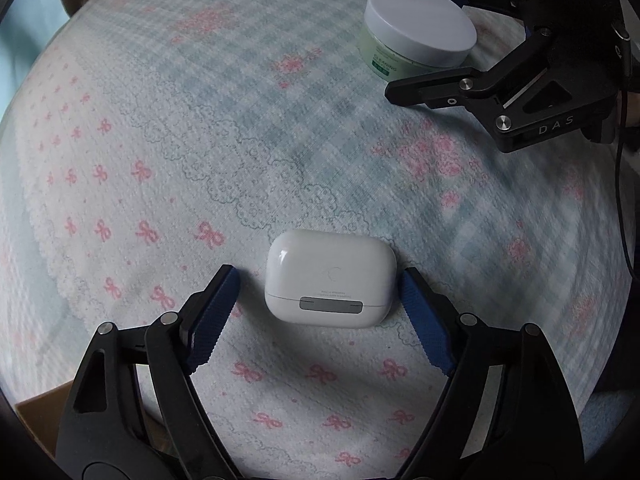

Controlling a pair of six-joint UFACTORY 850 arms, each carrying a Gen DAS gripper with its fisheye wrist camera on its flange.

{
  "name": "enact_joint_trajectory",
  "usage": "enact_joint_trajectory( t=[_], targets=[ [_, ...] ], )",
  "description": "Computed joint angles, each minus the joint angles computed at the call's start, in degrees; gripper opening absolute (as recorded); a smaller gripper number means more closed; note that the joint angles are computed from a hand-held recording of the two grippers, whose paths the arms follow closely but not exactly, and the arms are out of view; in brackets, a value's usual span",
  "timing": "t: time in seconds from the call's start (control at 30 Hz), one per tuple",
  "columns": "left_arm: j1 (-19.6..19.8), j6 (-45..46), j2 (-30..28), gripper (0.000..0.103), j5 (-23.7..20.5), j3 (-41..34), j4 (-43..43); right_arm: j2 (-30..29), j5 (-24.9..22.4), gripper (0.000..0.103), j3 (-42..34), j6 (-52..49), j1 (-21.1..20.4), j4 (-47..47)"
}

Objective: Organize rigid objects
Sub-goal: 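Grasp the white earbud case with left tool while right tool grasps white round jar, then carry earbud case and white jar into the cardboard box and release them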

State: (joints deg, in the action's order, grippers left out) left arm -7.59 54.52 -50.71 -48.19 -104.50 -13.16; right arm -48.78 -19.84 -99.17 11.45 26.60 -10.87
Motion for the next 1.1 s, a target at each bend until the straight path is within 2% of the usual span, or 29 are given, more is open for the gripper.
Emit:
enact_joint_trajectory(
  t=[0.07,0.17,0.27,0.53,0.87,1.0,1.1],
  targets=[
    [0.29,-0.54,-1.23,0.073,-1.59,-2.41,-0.08,-0.30,-1.06,0.066,-0.67,1.87,0.01,-1.32],
    [0.78,-0.49,-2.84,0.057,-4.20,-5.80,-0.86,-0.93,-3.33,0.066,-2.27,2.20,-0.07,-0.44],
    [0.65,-0.50,-3.00,0.057,-4.74,-6.55,-0.51,-1.40,-4.95,0.066,-3.32,5.40,0.44,-2.93],
    [0.38,-3.30,-2.59,0.057,-5.98,-7.12,-0.27,-0.29,-5.41,0.066,-3.42,8.30,1.03,-1.88],
    [2.31,-9.41,-1.15,0.057,-10.51,-15.26,-3.98,4.82,-7.21,0.066,-2.70,14.10,2.06,-5.06],
    [3.30,-9.90,5.62,0.057,-9.42,-10.89,-5.42,7.20,-9.69,0.066,-4.02,16.62,2.81,-6.64],
    [4.16,-11.76,7.97,0.057,-11.41,-12.04,-5.30,8.46,-13.31,0.066,-6.74,17.73,3.69,-7.63]
  ],
)
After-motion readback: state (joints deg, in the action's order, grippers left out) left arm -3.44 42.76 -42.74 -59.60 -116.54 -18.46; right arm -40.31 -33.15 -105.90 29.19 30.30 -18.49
